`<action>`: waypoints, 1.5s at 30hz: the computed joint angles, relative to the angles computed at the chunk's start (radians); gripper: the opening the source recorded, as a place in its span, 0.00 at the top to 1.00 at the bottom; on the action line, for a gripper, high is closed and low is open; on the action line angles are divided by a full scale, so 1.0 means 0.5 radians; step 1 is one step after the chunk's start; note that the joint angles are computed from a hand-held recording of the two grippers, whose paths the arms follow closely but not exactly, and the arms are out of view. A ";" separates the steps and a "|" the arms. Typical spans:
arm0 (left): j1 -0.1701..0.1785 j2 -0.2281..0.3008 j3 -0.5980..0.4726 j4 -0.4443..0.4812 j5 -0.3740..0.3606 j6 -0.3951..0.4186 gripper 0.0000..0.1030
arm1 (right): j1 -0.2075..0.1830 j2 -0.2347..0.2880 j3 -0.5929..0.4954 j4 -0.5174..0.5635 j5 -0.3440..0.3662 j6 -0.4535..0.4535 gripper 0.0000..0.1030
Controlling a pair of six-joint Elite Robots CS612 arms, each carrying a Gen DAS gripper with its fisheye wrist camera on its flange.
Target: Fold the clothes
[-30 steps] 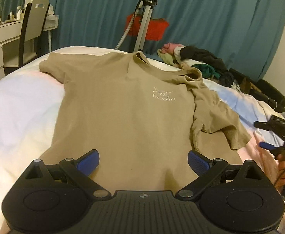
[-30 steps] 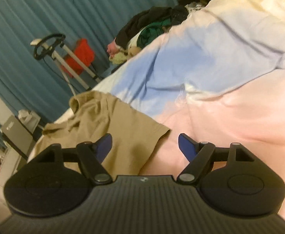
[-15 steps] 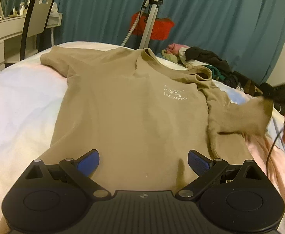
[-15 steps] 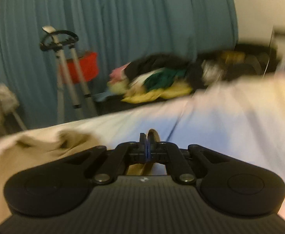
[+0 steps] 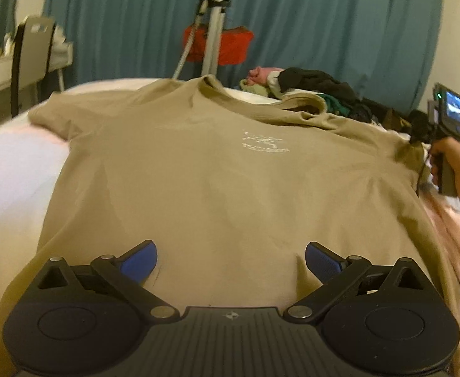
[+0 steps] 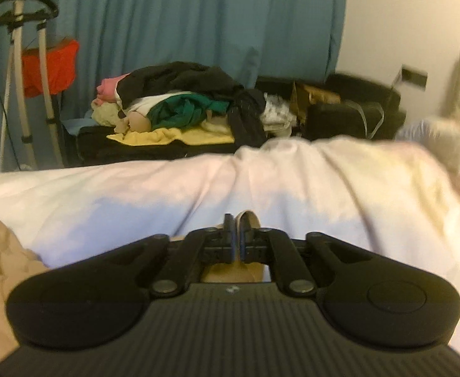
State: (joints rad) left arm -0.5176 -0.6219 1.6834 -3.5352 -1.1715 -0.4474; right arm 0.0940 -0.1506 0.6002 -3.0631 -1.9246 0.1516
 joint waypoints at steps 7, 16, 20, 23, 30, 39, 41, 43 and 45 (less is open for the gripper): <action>0.004 -0.011 0.016 -0.038 -0.078 0.038 0.02 | 0.030 -0.366 0.703 -0.363 0.360 0.159 0.13; -0.028 -0.116 0.168 -0.167 -0.063 0.025 0.03 | 0.154 -0.949 1.783 -0.881 0.574 0.241 0.13; -0.052 -0.180 0.258 -0.213 -0.143 0.028 0.05 | 0.170 -1.094 2.134 -1.300 0.651 0.282 0.13; -0.090 -0.218 0.311 -0.252 -0.172 0.092 0.06 | 0.144 -1.152 2.311 -1.439 0.702 0.473 0.13; -0.199 -0.304 0.409 -0.156 -0.281 0.061 0.33 | 0.093 -1.183 2.472 -1.620 0.765 0.755 0.13; -0.318 -0.261 0.400 -0.086 -0.730 0.269 0.53 | 0.050 -1.167 2.484 -1.720 0.792 0.862 0.13; -0.327 -0.232 0.363 -0.021 -0.785 0.312 0.52 | 0.034 -1.165 2.492 -1.728 0.829 0.907 0.13; -0.347 -0.209 0.345 0.038 -0.743 0.336 0.53 | 0.026 -1.161 2.497 -1.743 0.854 0.939 0.13; -0.358 -0.186 0.322 0.073 -0.690 0.344 0.73 | 0.021 -1.158 2.495 -1.737 0.865 0.956 0.13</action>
State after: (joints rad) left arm -0.6964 -0.7151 1.8443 -3.4988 -1.5166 -0.2752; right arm 0.1043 -0.7296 1.8475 -3.9318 -1.4919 0.6297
